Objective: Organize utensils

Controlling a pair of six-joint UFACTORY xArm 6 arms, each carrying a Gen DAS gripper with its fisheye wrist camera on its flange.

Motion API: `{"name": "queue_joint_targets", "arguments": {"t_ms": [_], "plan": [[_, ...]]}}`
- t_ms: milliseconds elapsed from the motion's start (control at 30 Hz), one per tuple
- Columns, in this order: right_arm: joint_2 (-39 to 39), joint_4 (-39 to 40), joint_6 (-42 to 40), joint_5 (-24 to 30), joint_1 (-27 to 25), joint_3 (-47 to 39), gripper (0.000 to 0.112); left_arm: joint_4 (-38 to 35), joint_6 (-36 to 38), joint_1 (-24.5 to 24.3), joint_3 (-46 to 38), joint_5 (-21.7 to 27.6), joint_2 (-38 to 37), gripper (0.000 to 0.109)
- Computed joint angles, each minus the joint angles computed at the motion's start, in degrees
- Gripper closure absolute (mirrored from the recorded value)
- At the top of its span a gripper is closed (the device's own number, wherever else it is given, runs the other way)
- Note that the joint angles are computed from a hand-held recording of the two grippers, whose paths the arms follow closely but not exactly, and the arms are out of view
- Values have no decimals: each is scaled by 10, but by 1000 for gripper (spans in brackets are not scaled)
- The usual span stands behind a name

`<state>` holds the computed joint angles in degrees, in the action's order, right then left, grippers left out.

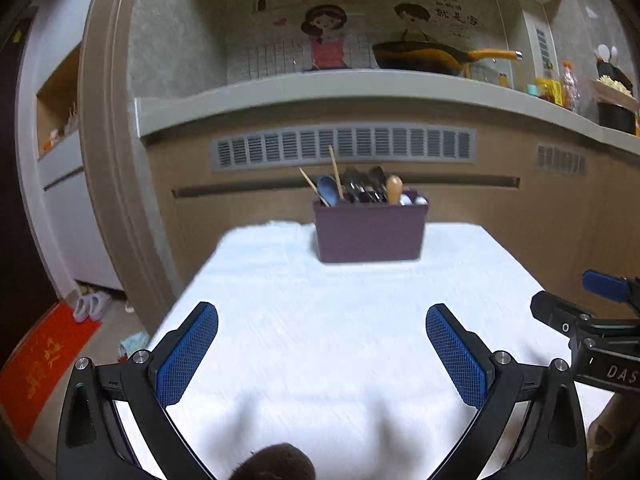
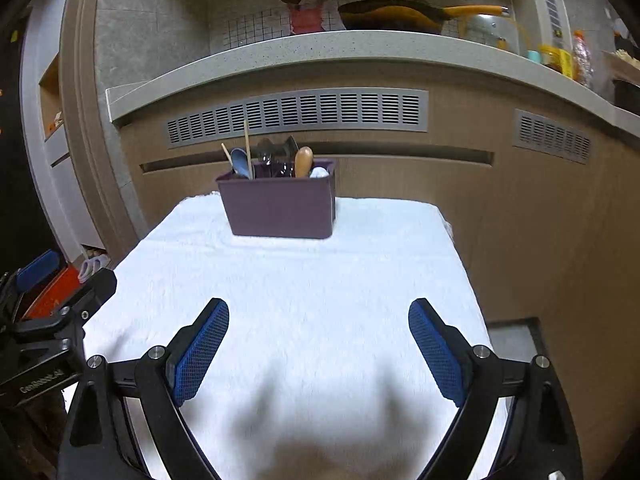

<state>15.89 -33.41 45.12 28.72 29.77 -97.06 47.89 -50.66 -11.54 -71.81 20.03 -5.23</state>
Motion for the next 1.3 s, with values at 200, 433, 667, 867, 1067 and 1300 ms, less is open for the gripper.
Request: {"name": "queue_joint_targets", "arguments": {"t_ms": [200,433,667,867,1067,1300], "plan": [[-42,-46,39,-13,3,61,18,-59,41,-15,18,20,-10,6],[-47,-71,51,-16,3,64,16,-53,34,-16,15,22,-10,6],[-47,-52,38,-15,2,66,15,-59,41,-16,15,22,-11,6],[-50,-53,37,-21,2,71,15,-58,40,-16,16,22,-12,6],[-50,-54,38,-21,2,71,15,-59,41,-16,16,23,-12,6],[-51,-51,31,-26,2,73,15,-65,49,-16,22,21,-17,6]]}}
